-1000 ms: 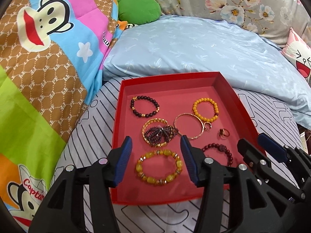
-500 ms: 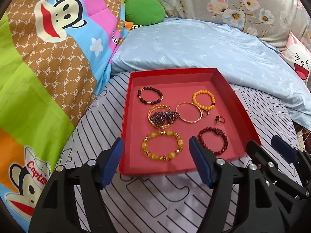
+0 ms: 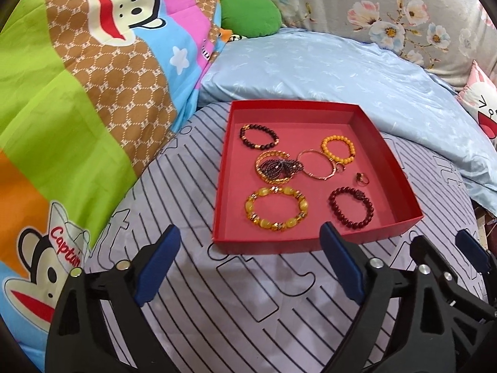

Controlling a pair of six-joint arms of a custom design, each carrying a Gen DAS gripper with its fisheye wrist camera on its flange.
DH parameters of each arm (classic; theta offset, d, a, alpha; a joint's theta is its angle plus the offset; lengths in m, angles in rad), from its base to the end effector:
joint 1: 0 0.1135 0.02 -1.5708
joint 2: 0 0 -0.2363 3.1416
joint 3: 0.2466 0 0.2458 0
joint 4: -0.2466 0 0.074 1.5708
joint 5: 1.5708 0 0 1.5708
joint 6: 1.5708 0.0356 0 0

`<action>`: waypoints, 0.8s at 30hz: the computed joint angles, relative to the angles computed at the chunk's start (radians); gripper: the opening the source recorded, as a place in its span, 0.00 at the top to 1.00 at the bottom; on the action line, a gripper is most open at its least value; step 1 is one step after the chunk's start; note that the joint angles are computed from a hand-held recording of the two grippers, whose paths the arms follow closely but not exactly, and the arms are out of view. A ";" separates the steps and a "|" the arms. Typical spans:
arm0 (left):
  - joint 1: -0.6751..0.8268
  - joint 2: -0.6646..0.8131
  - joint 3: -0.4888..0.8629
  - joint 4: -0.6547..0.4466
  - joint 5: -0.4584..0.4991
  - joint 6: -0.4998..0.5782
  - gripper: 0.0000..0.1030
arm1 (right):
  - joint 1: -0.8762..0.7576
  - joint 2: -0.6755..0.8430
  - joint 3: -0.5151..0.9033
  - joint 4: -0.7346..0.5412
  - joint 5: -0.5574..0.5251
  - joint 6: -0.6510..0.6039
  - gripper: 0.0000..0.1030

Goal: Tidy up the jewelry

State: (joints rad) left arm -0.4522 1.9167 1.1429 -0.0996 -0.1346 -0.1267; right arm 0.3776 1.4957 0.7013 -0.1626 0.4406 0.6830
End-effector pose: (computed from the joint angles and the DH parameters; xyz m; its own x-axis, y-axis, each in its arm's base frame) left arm 0.3463 -0.1629 0.1284 -0.7289 0.2149 -0.6501 0.2655 0.9639 0.0209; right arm 0.2596 0.0866 0.1343 -0.6558 0.3540 -0.6668 0.3980 0.9126 0.0931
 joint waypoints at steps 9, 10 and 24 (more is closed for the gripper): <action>0.010 -0.021 -0.059 0.025 0.006 -0.008 0.12 | 0.036 0.011 -0.022 -0.009 0.011 0.027 0.19; 0.012 -0.022 -0.067 0.030 0.010 -0.011 0.12 | 0.040 0.011 -0.026 -0.006 0.014 0.030 0.19; 0.017 -0.020 -0.100 0.063 -0.003 -0.014 0.12 | 0.053 0.005 -0.062 0.051 0.026 0.027 0.11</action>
